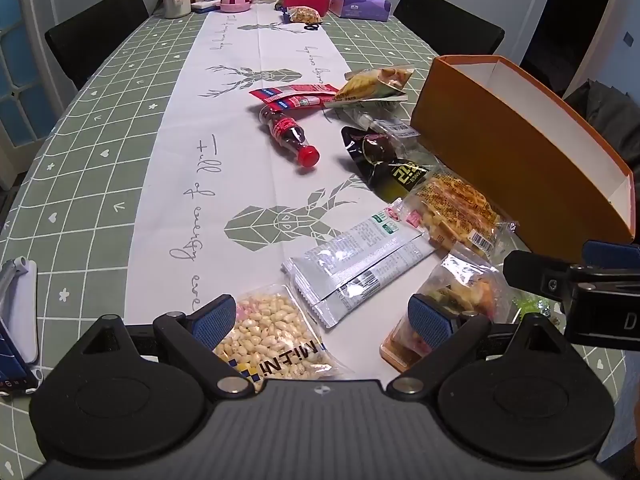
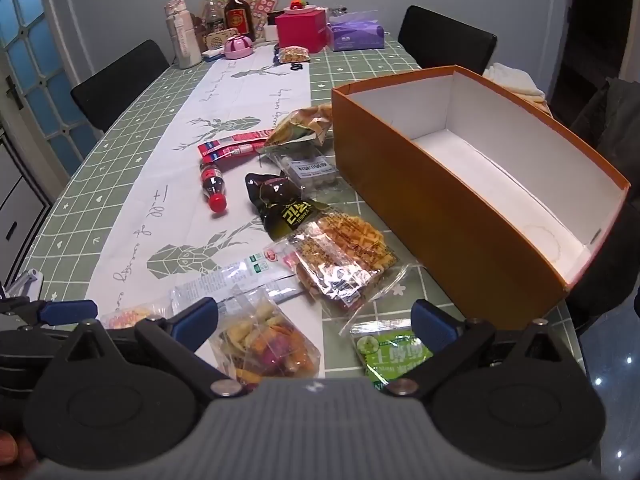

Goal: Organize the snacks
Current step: 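Reach the left tool to the white puffed-snack bag while the right tool reaches the fruit-chip bag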

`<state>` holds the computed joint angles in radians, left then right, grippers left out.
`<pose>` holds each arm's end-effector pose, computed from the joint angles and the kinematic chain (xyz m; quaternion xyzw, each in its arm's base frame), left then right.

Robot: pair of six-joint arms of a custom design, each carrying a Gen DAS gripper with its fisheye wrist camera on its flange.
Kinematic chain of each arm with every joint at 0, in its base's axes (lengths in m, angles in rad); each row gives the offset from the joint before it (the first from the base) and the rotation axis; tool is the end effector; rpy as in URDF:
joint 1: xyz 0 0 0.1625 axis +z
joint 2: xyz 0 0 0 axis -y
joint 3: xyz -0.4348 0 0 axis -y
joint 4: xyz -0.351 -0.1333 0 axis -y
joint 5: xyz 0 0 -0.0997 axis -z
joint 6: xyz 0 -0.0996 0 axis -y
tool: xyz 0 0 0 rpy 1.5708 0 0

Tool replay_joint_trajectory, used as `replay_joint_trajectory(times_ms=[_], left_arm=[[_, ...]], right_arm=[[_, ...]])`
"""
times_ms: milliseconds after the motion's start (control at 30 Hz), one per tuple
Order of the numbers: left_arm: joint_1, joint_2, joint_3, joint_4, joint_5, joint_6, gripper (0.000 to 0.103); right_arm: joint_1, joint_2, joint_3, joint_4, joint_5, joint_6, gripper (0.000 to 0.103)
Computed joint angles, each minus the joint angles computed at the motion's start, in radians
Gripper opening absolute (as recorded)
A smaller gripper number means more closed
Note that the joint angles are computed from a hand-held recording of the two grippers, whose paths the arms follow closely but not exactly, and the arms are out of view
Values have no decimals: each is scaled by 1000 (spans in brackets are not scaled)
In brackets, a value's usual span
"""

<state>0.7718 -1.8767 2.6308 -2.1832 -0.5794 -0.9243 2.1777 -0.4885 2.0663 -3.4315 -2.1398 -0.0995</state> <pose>-0.0036 -0.3058 0.2687 -0.0213 0.8778 -0.3195 0.3562 0.3509 -0.3658 -0.0372 0.2916 -0.9052 0.2007 0.2350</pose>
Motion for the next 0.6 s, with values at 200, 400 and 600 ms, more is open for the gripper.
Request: replay_joint_trajectory(times_ms=[200,400,600], left_arm=[[36,-2,-1,-16,3,33,103],[89,26,9,-124,-2,107,103],[113,15,4,-114,-23,97,103]], right_arm=[[-17,11,-27,-13,7,-78,100],[-41,13,-22,-92,126,-268,100],[-75,28,-7,-142,208,-442,100]])
